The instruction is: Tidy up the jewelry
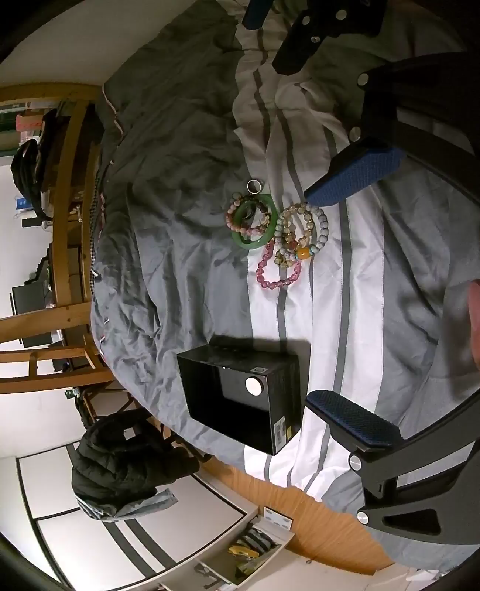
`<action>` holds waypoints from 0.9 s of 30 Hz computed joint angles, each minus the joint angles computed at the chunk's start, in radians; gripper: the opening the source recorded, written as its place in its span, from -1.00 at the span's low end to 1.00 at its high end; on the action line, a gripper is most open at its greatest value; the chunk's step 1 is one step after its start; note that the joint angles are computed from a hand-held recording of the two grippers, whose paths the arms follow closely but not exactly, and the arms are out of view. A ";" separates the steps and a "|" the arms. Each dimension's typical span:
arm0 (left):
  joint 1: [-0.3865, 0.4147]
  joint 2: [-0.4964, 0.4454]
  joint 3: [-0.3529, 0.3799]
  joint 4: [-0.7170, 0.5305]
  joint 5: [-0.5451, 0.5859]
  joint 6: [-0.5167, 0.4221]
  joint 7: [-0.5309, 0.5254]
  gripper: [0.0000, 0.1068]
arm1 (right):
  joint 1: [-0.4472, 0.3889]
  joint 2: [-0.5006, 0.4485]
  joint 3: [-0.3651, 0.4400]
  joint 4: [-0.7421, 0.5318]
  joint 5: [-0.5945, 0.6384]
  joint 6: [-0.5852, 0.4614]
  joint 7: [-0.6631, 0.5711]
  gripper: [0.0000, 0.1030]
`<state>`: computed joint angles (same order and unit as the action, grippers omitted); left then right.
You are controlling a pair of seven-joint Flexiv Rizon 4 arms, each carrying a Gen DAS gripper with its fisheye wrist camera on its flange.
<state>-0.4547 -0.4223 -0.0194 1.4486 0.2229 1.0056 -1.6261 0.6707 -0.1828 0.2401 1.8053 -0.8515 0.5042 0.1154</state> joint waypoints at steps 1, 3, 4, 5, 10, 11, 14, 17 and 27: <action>0.001 0.000 -0.001 0.000 -0.001 0.000 0.001 0.85 | 0.001 -0.001 0.000 0.000 -0.003 -0.003 0.002 0.95; 0.002 0.001 -0.002 0.002 -0.004 0.000 0.002 0.85 | 0.001 -0.001 0.000 0.001 -0.003 -0.001 0.005 0.95; 0.002 0.001 -0.002 0.002 -0.003 0.000 0.002 0.85 | 0.001 -0.001 0.000 0.001 0.000 0.000 0.007 0.95; 0.002 0.001 -0.002 0.002 -0.003 0.000 0.002 0.85 | 0.001 0.000 0.001 0.000 0.001 0.000 0.008 0.95; 0.003 0.002 -0.003 0.002 -0.006 -0.003 0.005 0.85 | 0.000 -0.004 0.000 0.001 0.006 0.006 0.009 0.95; 0.003 0.002 -0.003 0.002 -0.006 -0.003 0.005 0.85 | 0.000 -0.004 0.000 0.001 0.007 0.006 0.008 0.95; 0.003 -0.006 -0.002 0.000 -0.003 0.002 0.002 0.85 | 0.000 -0.002 0.000 0.002 0.011 0.007 0.007 0.95; 0.002 -0.006 0.000 -0.001 -0.003 0.002 0.002 0.85 | -0.001 0.002 0.000 0.003 0.012 0.005 0.005 0.95; -0.001 -0.005 0.000 0.004 -0.003 0.002 -0.001 0.85 | -0.001 -0.004 -0.002 0.005 0.008 0.008 0.005 0.95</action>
